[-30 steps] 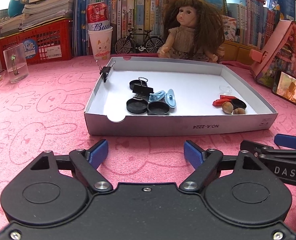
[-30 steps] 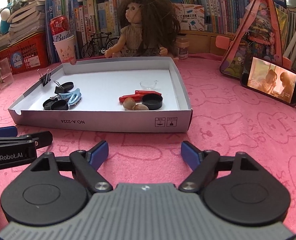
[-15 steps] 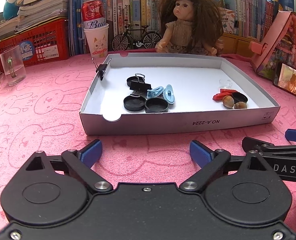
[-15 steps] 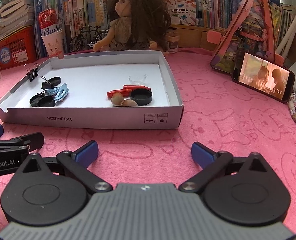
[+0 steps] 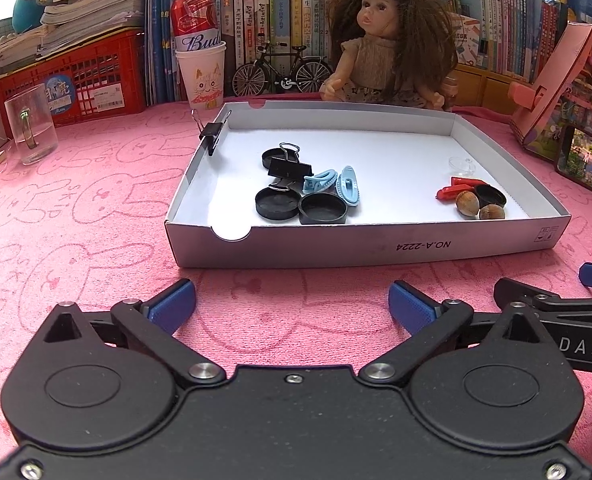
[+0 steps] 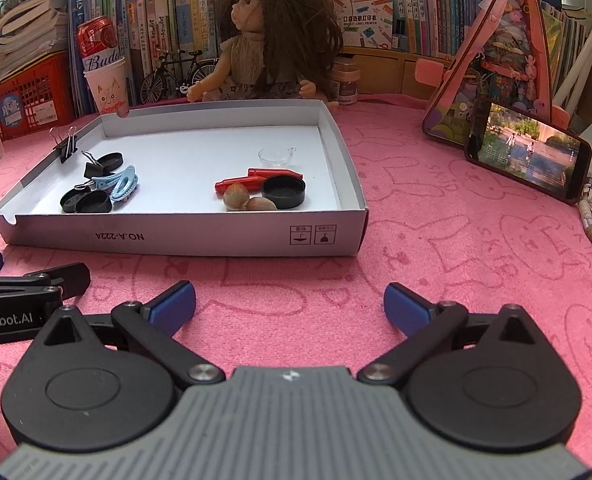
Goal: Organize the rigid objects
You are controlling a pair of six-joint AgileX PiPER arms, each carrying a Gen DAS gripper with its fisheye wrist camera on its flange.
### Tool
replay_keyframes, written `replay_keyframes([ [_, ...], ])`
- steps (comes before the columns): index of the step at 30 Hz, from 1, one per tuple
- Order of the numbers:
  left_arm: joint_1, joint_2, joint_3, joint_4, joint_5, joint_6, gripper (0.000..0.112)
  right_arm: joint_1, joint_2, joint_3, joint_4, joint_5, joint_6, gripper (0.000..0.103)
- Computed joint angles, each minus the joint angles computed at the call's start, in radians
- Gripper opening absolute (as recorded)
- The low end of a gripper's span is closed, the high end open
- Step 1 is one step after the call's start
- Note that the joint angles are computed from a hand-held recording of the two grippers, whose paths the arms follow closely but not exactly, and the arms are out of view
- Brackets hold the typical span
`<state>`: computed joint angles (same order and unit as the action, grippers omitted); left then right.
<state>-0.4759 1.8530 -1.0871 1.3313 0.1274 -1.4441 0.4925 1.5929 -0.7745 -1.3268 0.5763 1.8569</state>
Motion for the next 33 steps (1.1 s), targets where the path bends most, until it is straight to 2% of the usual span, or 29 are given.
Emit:
replay_keyframes([
  [33,-0.001,0.001,-0.001,0.0,0.001,0.001,0.103,0.022,-0.001,0.017,-0.036,0.018,0.05,0.103],
])
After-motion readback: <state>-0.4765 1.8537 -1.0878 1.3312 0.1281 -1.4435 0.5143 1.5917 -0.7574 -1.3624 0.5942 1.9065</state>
